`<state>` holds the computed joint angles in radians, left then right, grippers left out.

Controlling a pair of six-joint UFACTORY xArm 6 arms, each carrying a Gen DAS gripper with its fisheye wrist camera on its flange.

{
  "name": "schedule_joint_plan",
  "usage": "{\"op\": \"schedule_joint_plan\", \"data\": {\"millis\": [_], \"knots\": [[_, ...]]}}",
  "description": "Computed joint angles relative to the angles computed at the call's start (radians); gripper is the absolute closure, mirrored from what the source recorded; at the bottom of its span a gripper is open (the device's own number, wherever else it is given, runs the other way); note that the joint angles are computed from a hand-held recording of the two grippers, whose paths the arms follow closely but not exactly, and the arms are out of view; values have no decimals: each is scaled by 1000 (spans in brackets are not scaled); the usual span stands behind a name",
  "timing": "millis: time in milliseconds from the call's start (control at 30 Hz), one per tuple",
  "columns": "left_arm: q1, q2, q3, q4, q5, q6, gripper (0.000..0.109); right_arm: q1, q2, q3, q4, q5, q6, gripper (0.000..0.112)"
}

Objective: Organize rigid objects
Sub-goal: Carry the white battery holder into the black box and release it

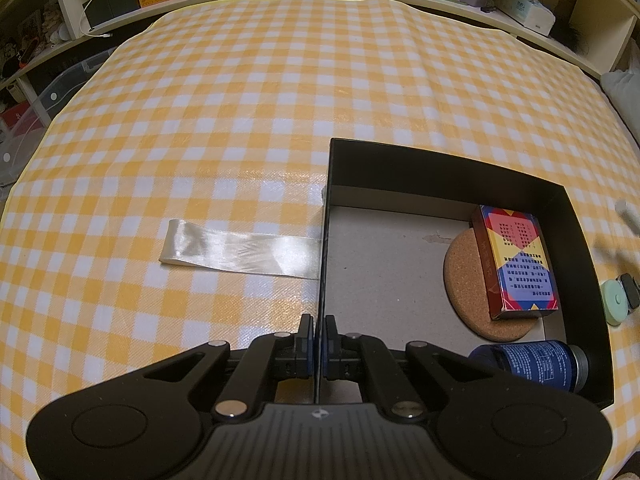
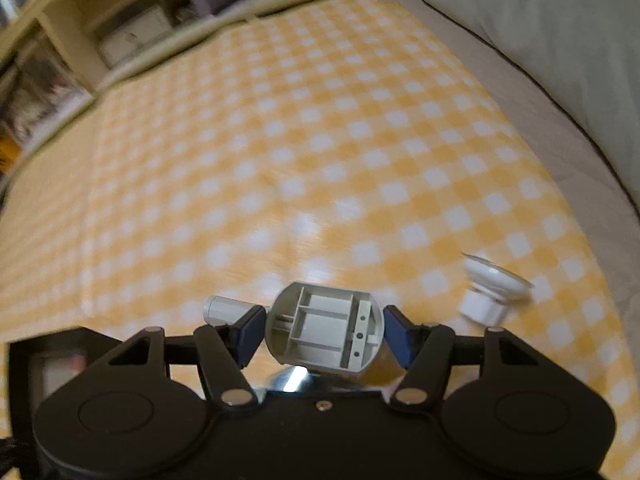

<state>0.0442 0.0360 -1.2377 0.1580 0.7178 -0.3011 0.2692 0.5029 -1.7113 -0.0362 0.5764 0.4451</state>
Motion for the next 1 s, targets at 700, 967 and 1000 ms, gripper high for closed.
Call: {"op": "schedule_joint_plan", "data": {"millis": [700, 967, 1000], "knots": [[-6, -4, -1, -4, 6, -8, 105, 269, 123, -205, 215, -78, -193, 47], [-7, -10, 6, -16, 6, -10, 105, 307, 320, -472, 192, 20, -153, 47], [-4, -9, 7, -20, 5, -5, 105, 309, 339, -494, 200, 25, -142, 47]]}}
